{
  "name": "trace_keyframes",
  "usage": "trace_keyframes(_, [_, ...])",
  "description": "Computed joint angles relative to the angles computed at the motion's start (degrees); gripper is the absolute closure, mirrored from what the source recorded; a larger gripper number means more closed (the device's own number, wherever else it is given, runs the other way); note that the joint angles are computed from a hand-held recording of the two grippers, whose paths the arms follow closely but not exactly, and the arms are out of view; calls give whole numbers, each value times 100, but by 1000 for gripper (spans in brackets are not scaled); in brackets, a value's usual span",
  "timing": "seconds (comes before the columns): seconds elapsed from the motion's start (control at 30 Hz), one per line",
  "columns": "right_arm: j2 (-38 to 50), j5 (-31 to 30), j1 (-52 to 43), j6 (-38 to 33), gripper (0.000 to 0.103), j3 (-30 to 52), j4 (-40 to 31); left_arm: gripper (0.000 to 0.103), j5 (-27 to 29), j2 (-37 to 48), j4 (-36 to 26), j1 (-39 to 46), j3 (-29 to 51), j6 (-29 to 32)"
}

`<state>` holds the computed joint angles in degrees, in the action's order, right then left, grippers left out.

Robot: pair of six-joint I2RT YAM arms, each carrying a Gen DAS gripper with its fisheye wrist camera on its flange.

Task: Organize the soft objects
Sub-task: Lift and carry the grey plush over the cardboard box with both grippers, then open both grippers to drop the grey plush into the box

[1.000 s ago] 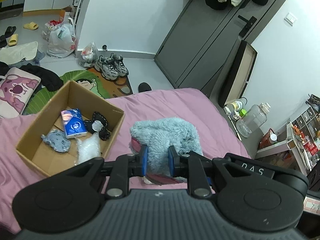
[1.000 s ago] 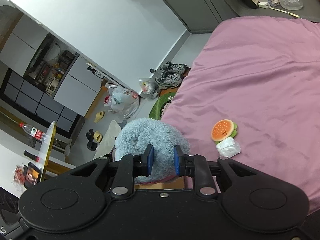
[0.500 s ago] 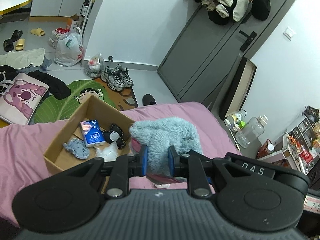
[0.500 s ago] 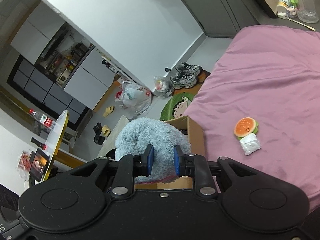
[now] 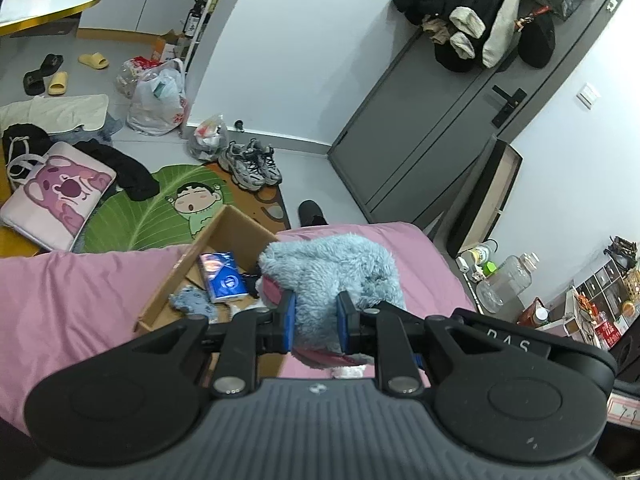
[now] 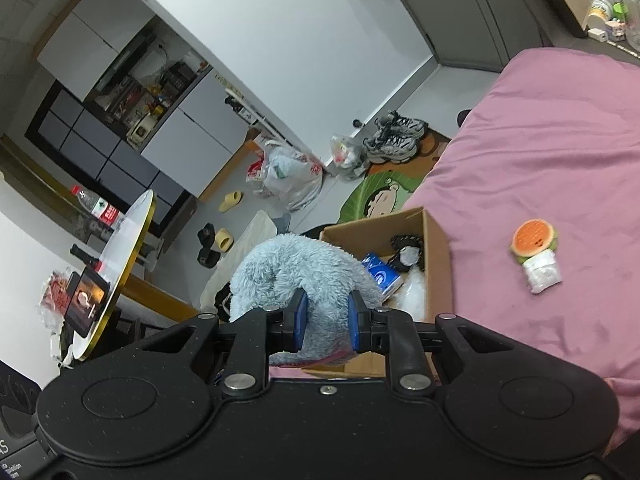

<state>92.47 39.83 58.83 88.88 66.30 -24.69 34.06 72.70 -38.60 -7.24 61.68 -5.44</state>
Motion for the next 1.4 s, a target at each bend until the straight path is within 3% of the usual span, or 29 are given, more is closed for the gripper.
trace_keyframes(0.53, [1017, -776, -460, -214, 82, 666, 342, 83, 79, 1024, -75, 596, 363, 551])
trace_keyframes(1.07, [1784, -1722, -993, -204, 82, 730, 788, 83, -411, 2313, 158, 339, 713, 581])
trace_keyframes(1.4, [2151, -2484, -1250, -164, 81, 879, 839, 83, -891, 2953, -86, 172, 1069, 661])
